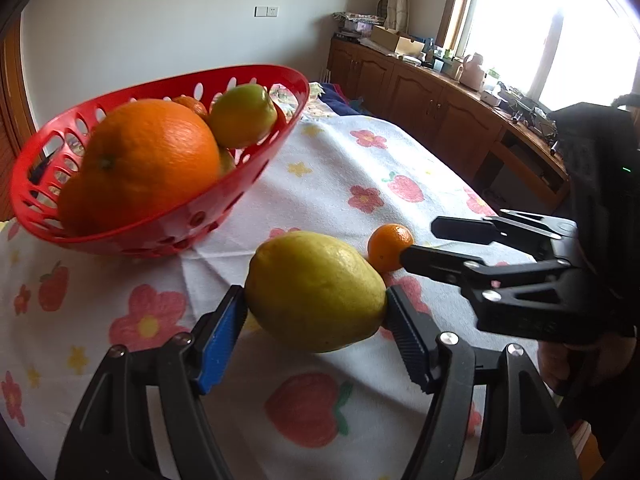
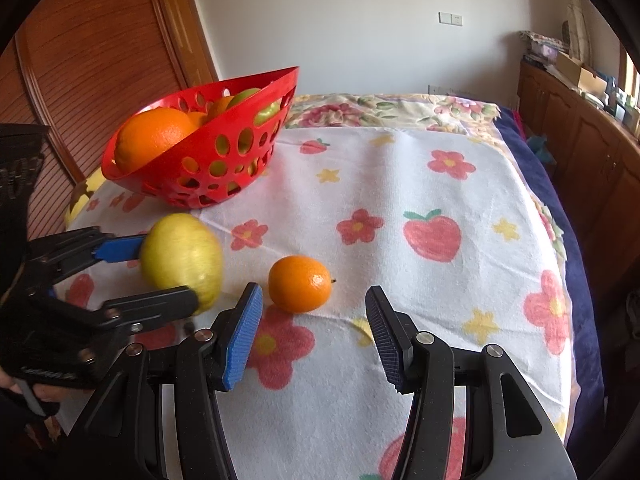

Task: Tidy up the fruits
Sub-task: 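Grasp the yellow pear with the left tool while the right tool approaches the small orange, then lift the pear with the left tool while the right tool grasps the small orange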

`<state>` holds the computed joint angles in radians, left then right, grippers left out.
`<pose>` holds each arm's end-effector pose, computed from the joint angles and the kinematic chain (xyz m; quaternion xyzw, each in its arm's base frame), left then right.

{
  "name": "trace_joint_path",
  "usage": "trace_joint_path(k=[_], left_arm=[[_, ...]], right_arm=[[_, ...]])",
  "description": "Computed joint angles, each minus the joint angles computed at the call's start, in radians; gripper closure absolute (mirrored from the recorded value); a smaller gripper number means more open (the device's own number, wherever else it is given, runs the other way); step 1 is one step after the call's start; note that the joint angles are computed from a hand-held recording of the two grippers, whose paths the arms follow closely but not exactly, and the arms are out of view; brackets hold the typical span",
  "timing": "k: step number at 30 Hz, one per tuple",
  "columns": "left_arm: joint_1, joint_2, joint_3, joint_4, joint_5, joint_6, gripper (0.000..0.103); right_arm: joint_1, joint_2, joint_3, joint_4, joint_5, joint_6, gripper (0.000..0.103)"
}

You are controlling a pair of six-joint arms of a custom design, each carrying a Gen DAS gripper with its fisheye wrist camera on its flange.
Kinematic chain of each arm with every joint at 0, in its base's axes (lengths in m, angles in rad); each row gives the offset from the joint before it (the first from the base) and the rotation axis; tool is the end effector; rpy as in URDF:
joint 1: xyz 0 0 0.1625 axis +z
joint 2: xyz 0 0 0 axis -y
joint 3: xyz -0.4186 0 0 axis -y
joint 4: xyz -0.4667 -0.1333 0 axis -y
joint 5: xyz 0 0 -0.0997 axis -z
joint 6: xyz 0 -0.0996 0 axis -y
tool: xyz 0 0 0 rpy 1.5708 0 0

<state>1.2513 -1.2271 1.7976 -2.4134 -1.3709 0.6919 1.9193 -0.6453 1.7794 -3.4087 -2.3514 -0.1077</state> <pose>-0.0607 -0.6710 0.2373 0.4657 0.8690 -0.1143 0.1221 0.2826 -0.5927 0.0019 0.0686 -0.8753 0.3594 0.3163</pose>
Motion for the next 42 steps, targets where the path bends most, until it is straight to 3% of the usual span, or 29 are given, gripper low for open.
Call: trace_joint_path(k=[12,14,28,42], left_arm=[[0.008,-0.039,0.004,-0.009,-0.019,0.012,0.033],[0.007,-0.044,0.005,-0.013,-0.019,0.015,0.033],[-0.004,-0.076,0.0,-0.039,-0.068,0.017,0.033],[-0.007,-0.049,-0.097,-0.11,-0.096,0.01,0.033]], right_arm=[[-0.017,0.04,-0.071,0.078,-0.002,0.0,0.055],[-0.016,0.048,-0.078,0.079,-0.018,-0.002,0.061],[0.011,0.046,-0.061,0.062,-0.031,-0.001,0.062],[0.087,0.015,-0.117,0.0,-0.01,-0.135,0.062]])
